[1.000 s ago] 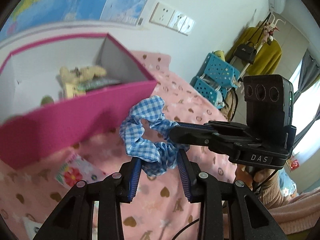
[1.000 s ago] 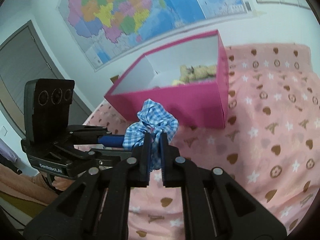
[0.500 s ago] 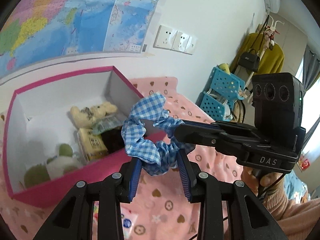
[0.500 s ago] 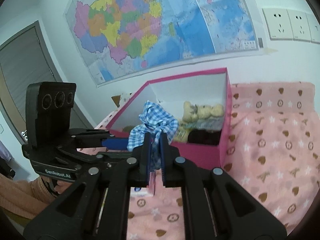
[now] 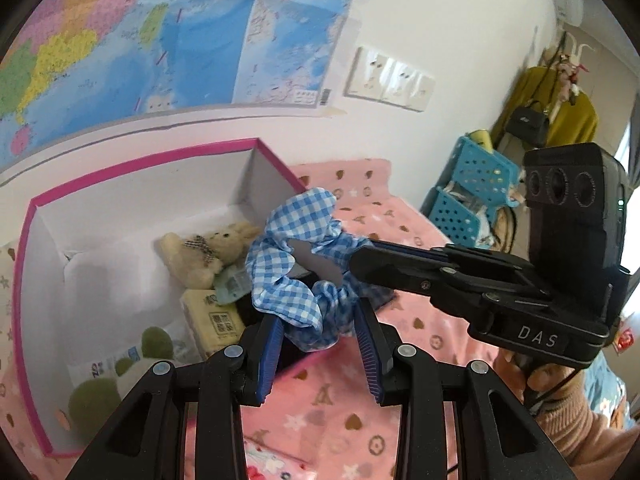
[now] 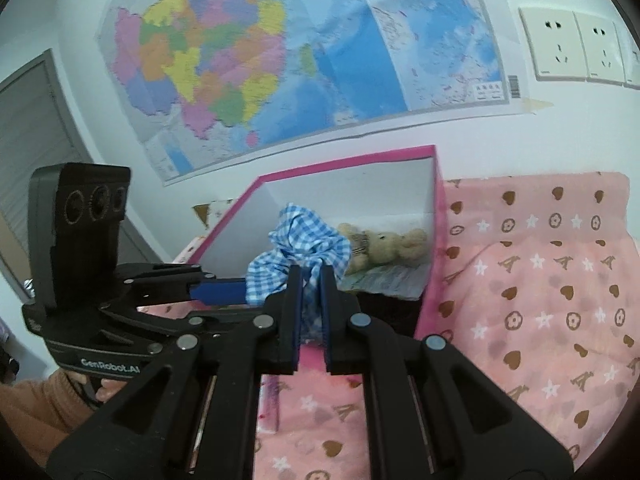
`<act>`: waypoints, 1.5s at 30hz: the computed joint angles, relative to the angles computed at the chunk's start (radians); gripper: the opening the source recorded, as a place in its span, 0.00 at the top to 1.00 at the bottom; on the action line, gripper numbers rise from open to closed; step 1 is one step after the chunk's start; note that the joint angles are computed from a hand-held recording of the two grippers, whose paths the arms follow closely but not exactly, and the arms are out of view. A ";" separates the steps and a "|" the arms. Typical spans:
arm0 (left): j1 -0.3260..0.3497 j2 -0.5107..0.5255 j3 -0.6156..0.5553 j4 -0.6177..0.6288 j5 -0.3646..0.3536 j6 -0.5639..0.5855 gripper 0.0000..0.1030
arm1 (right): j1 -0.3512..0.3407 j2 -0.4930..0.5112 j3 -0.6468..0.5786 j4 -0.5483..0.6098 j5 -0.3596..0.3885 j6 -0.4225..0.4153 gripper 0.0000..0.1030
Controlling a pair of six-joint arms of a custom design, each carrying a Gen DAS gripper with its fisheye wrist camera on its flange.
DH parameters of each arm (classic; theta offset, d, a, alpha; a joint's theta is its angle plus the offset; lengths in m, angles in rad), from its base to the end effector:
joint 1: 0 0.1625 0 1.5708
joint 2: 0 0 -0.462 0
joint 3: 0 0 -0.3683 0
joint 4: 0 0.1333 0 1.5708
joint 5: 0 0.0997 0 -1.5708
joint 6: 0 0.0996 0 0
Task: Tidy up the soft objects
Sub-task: 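Carry the scrunchie over the magenta box and open the right gripper, then move the right gripper to the white-and-yellow wet-wipe pack and grasp it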
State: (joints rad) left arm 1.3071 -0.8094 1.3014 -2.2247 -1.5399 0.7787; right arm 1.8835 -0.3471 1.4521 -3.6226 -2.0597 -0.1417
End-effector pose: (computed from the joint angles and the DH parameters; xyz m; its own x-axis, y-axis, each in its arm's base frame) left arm -0.0659 -0.7672 0.2408 -0.5071 0.8512 -0.1349 0.8618 0.4986 -0.0933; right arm 0.3067 -0.6675 0.0201 -0.9223 0.0117 0.3863 -0.3131 0.5632 -0.7647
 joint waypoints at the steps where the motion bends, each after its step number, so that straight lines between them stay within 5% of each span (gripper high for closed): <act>1: -0.001 0.010 -0.010 0.001 0.010 -0.008 0.66 | -0.001 0.003 -0.012 0.016 -0.017 0.003 0.91; 6: -0.006 0.039 -0.016 -0.044 0.072 -0.030 0.66 | 0.001 0.026 -0.067 0.082 -0.111 0.010 0.89; 13: 0.003 0.045 -0.013 -0.096 0.108 -0.035 0.51 | 0.007 0.036 -0.068 0.074 -0.169 0.017 0.85; 18: 0.018 -0.003 0.029 -0.136 0.081 0.006 0.51 | 0.024 0.019 -0.008 0.032 -0.127 0.014 0.83; 22: 0.040 -0.055 0.059 -0.144 0.040 0.039 0.49 | 0.046 0.012 0.048 -0.013 -0.086 -0.019 0.62; 29: 0.095 -0.152 0.141 -0.188 0.032 0.070 0.46 | 0.045 -0.008 0.155 -0.003 0.060 0.038 0.62; 45: 0.224 -0.252 0.209 -0.127 0.072 0.022 0.43 | 0.032 0.115 0.057 0.314 0.254 0.127 0.61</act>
